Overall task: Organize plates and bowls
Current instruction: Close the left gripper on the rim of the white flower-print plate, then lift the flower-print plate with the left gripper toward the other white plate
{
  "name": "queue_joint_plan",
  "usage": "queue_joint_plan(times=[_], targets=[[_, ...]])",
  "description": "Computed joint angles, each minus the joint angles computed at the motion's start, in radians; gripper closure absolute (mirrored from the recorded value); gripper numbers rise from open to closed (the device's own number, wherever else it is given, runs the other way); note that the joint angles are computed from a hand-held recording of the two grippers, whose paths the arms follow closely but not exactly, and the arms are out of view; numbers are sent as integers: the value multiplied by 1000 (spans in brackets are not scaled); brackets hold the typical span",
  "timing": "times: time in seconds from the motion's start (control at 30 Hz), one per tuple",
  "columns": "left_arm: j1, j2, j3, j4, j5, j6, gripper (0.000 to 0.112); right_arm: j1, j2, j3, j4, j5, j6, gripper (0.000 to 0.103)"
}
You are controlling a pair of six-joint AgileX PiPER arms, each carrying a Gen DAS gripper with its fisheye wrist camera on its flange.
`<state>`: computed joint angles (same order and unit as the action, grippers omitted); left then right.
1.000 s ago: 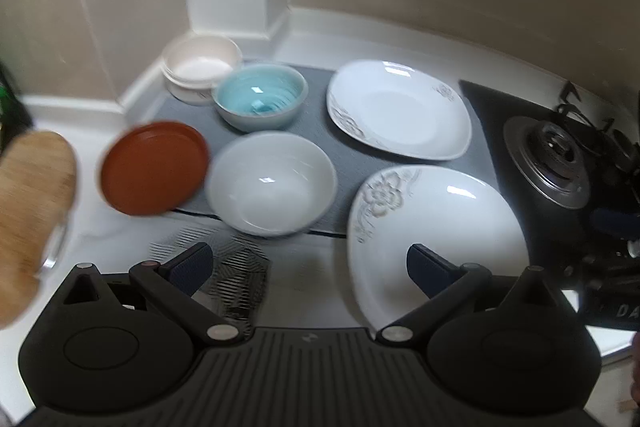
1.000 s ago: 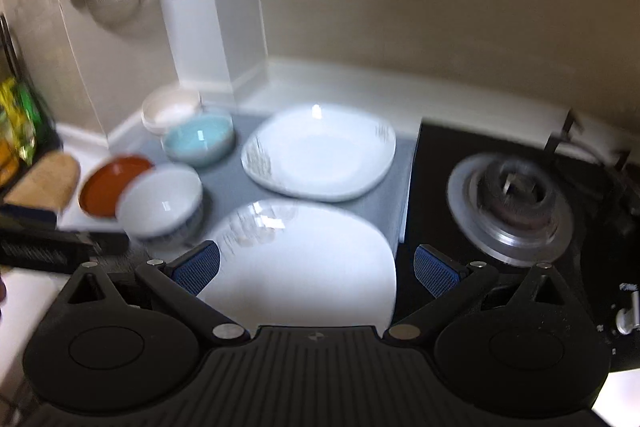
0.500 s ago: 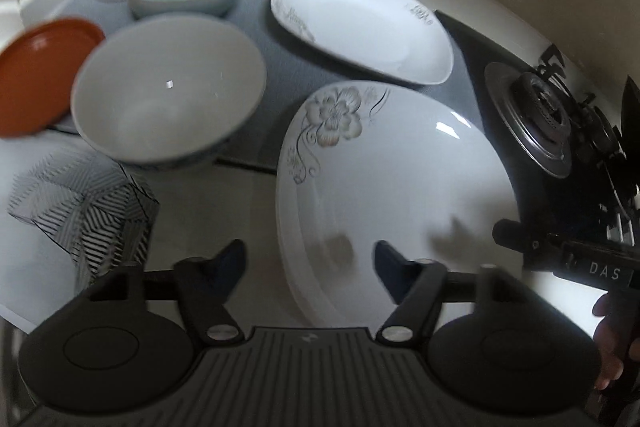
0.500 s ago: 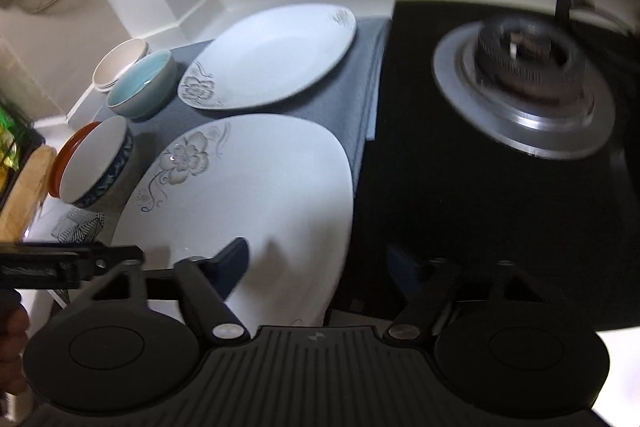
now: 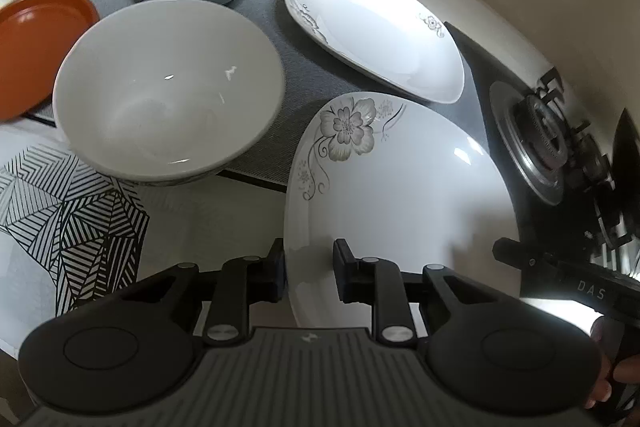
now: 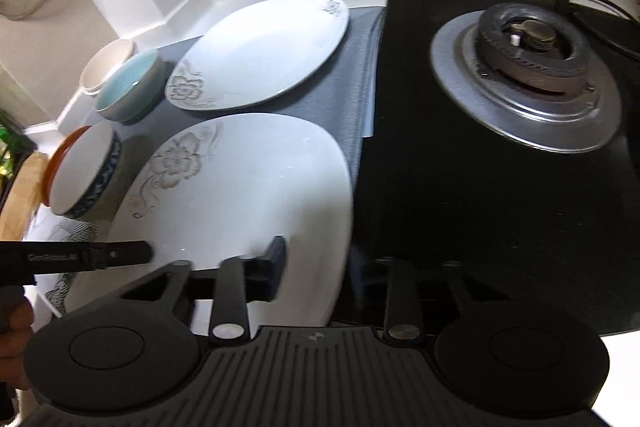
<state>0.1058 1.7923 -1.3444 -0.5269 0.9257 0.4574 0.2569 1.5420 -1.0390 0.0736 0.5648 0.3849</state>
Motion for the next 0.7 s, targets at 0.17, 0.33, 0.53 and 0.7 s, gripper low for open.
queue_joint_plan(times=[0.17,0.33,0.53,0.7], targets=[[15,-1,-6,-13,20,9,85,-9,-2,-4,25,-11,-54,75],[33,-6,-5,-18,33,12,84,-24,11,-13,77,-33,-153,75],[21,-7,-15,13,34,10,83,-67,20,-21,215,-48,-342,76],[4,-33,10,39,8,36,84,-107,49,-4,278,-52,-371,94]])
